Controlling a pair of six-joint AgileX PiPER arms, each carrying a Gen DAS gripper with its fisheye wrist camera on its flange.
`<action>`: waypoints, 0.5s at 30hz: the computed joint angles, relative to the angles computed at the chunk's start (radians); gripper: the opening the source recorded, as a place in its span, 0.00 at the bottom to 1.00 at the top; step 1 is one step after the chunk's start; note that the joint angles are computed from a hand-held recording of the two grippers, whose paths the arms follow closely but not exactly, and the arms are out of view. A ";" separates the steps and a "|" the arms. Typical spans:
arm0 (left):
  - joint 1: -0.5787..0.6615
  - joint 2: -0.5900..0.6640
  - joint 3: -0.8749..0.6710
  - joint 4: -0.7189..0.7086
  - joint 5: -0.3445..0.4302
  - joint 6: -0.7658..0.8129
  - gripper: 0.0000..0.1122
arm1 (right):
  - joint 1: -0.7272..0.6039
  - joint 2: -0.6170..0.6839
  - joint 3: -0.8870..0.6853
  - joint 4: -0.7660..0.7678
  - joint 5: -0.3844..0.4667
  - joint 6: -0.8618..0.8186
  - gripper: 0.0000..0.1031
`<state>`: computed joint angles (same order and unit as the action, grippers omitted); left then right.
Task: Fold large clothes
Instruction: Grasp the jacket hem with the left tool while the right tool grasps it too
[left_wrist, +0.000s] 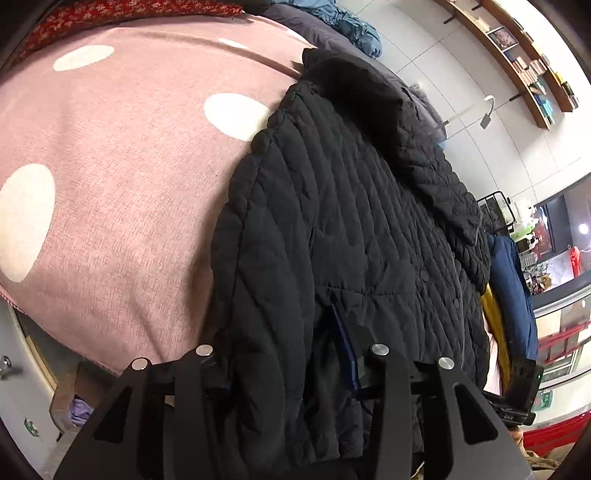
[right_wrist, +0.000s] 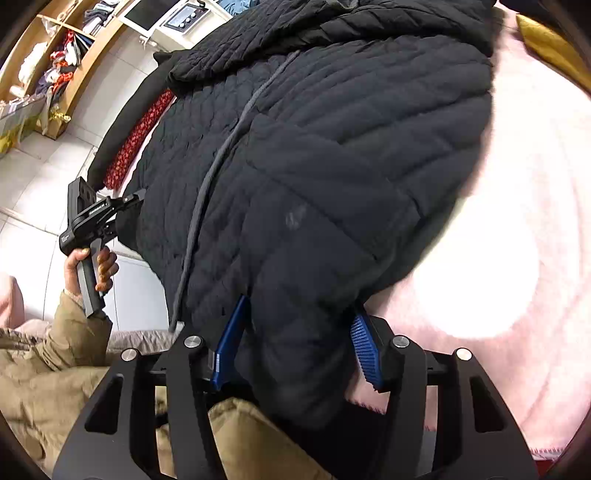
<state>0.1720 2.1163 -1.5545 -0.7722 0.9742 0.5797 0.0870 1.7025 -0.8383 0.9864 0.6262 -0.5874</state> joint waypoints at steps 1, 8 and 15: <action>-0.004 -0.011 0.008 0.014 -0.007 0.002 0.26 | 0.021 -0.012 -0.004 -0.050 -0.027 0.052 0.44; 0.040 -0.102 0.064 -0.038 0.085 0.103 0.10 | -0.020 -0.182 0.043 -0.079 0.026 0.060 0.17; -0.002 -0.248 0.206 0.064 0.165 0.284 0.11 | -0.228 -0.382 0.046 -0.217 0.292 0.107 0.22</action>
<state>0.1697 1.8684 -1.3485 -0.7083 1.1394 0.8633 -0.1407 1.3210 -0.7923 0.7695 0.9183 -0.4808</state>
